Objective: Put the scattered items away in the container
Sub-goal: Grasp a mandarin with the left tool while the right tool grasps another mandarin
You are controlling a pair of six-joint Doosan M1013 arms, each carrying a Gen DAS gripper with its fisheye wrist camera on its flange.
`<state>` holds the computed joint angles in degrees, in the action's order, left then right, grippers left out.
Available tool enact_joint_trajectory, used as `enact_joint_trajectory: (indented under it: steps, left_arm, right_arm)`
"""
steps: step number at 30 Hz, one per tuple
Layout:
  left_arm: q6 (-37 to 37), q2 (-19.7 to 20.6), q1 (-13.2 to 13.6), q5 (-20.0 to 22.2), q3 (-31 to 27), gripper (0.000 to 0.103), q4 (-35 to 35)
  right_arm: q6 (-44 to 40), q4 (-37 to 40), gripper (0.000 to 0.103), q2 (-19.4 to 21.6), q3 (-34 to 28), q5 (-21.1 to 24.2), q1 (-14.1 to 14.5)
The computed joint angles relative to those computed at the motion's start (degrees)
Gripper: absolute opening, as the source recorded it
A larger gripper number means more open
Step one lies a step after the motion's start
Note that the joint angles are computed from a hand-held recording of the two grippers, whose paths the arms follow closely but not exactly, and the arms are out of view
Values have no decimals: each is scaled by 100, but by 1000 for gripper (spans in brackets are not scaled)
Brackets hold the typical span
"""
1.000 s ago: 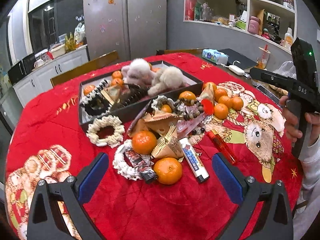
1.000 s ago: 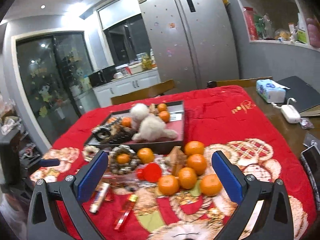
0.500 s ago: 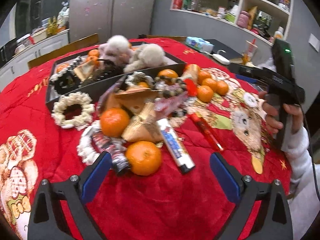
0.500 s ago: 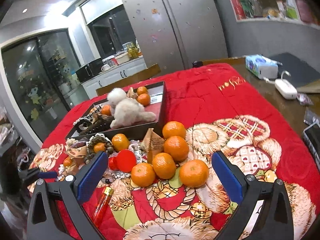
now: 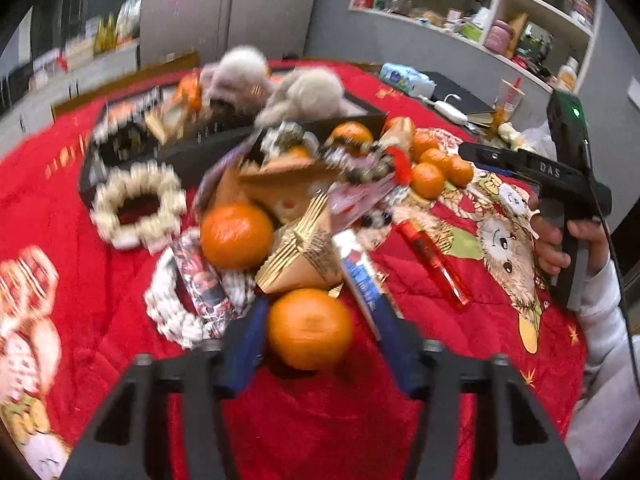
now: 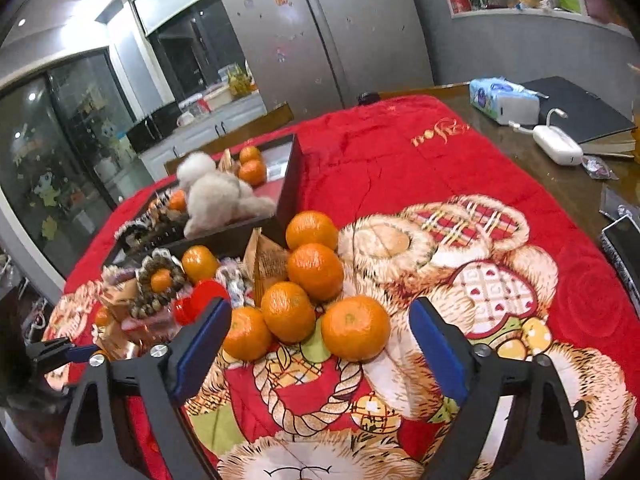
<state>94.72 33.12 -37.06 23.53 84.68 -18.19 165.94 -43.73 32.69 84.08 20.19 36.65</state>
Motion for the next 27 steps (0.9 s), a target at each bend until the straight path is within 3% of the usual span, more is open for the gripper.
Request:
enact_joint_trajectory:
  steps: [2, 10, 19, 27]
  left_arm:
    - [271, 8, 27, -45, 28, 42, -274]
    - [-187, 8, -81, -119, 43, 42, 557]
    - [-181, -15, -97, -265, 116, 42, 565]
    - [-140, -21, -84, -286, 129, 42, 482]
  right_arm:
    - [-244, 269, 86, 27, -23, 13, -12]
    - [-636, 895, 74, 82, -62, 144, -58]
    - [-620, 854, 59, 52, 1, -36, -63]
    - [-1009, 1280, 56, 40, 9, 12, -82]
